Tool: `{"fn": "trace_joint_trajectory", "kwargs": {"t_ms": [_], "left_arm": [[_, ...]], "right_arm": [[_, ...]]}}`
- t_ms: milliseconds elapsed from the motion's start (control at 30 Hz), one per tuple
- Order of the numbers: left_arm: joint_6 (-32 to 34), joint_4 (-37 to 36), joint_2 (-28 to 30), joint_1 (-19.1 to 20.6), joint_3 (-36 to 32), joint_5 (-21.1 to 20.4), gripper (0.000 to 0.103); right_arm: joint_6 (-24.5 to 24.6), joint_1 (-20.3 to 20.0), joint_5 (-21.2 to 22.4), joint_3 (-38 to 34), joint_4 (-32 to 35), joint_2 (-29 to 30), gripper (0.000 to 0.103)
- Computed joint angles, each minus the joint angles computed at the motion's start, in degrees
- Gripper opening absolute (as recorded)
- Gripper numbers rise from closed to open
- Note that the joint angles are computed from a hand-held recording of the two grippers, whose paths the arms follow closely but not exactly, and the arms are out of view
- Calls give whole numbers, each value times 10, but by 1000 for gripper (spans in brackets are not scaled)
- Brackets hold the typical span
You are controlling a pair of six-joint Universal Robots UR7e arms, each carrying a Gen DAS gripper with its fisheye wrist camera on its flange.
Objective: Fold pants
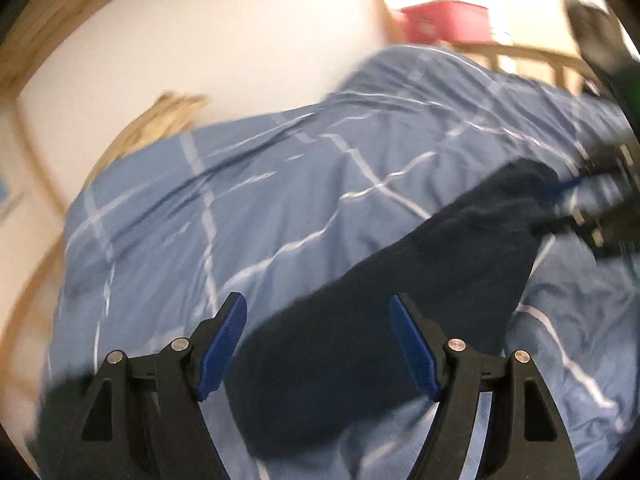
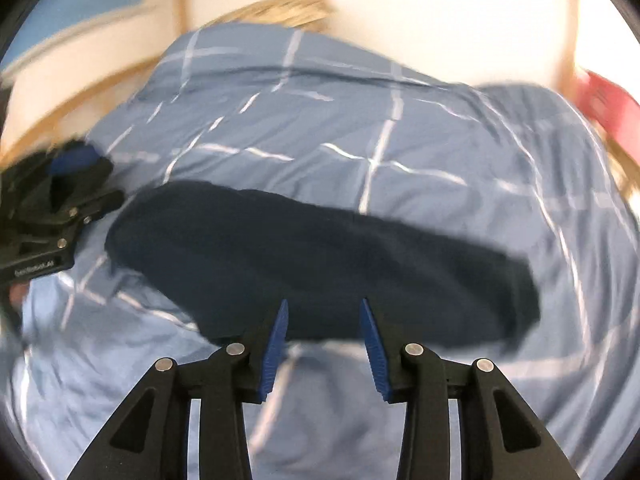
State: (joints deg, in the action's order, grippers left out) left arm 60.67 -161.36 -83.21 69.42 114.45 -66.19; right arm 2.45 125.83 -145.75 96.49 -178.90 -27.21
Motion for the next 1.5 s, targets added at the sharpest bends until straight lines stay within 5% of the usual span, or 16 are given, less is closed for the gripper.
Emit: {"fn": "trace_joint_trajectory", "kwargs": {"t_ms": [133, 300, 767, 867, 933, 1200, 1333, 1500], "left_arm": [[13, 79, 52, -6, -59, -1, 73], [-17, 131, 117, 2, -120, 15, 72], [-65, 197, 194, 22, -177, 30, 68], [-76, 203, 200, 25, -183, 30, 68], [-79, 196, 202, 26, -183, 30, 67], [-94, 162, 209, 22, -174, 56, 68], [-107, 114, 181, 10, -144, 40, 68], [-130, 78, 125, -19, -86, 18, 70]], "right_arm": [[-103, -28, 74, -43, 92, -18, 39], [-181, -62, 85, -94, 111, -1, 39], [-159, -137, 134, -145, 229, 9, 38], [-163, -137, 137, -154, 247, 12, 21], [-174, -132, 110, -159, 229, 19, 6], [-139, -125, 19, -159, 172, 37, 7], [-87, -109, 5, -101, 85, 11, 38], [-68, -74, -50, -22, -93, -11, 49]]}}
